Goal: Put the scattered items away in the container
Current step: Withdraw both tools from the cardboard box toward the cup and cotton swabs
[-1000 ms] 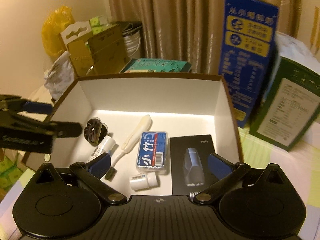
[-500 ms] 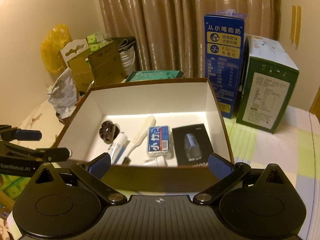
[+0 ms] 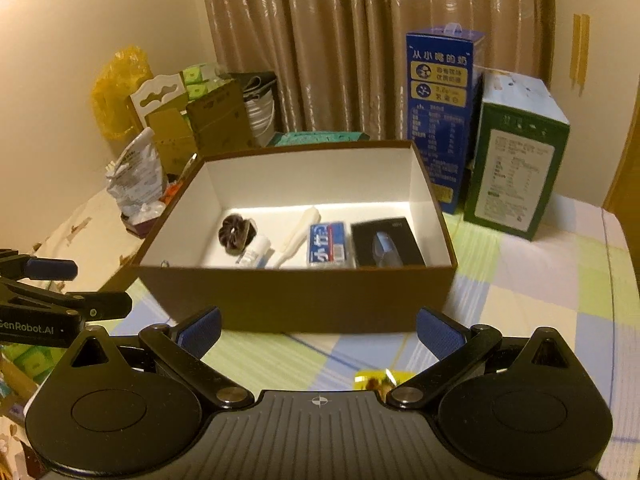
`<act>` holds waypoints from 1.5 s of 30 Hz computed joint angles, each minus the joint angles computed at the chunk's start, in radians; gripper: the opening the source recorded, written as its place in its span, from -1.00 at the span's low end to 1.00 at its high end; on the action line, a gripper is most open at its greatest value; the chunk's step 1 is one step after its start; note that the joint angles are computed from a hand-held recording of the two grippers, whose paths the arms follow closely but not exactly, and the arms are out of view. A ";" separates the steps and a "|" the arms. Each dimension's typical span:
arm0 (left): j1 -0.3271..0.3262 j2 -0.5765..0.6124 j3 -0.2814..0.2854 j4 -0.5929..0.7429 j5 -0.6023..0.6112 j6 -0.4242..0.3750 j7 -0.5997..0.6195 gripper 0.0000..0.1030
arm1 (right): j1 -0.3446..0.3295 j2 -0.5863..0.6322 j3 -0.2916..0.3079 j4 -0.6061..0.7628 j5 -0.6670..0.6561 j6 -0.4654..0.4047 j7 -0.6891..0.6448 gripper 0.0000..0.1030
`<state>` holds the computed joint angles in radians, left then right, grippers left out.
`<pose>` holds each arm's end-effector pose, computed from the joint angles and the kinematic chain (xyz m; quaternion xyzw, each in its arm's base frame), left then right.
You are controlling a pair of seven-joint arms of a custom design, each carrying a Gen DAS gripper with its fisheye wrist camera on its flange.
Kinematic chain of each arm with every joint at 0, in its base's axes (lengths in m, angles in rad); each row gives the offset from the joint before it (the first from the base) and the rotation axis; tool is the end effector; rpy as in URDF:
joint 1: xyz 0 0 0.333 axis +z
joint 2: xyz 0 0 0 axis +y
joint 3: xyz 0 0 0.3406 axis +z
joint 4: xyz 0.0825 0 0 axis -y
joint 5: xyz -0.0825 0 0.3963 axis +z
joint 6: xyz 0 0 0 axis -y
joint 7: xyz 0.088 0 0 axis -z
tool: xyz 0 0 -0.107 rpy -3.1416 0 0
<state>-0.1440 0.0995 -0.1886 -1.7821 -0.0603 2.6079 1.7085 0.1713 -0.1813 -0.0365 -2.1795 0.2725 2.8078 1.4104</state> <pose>0.6212 -0.2073 0.6006 -0.5075 0.7842 -0.2952 0.2010 0.5490 0.0601 0.5818 -0.6710 0.6236 -0.2131 0.3398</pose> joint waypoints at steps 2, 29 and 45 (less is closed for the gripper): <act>0.000 -0.022 -0.001 -0.026 -0.009 -0.006 0.000 0.74 | -0.001 -0.026 0.003 -0.028 -0.004 -0.003 0.008 0.96; -0.037 -0.207 0.006 -0.284 -0.062 -0.028 0.058 0.73 | 0.015 -0.212 -0.004 -0.252 -0.057 -0.102 0.079 0.96; -0.042 -0.183 0.013 -0.328 -0.106 0.010 0.145 0.73 | 0.004 -0.176 0.015 -0.273 -0.072 -0.113 0.166 0.96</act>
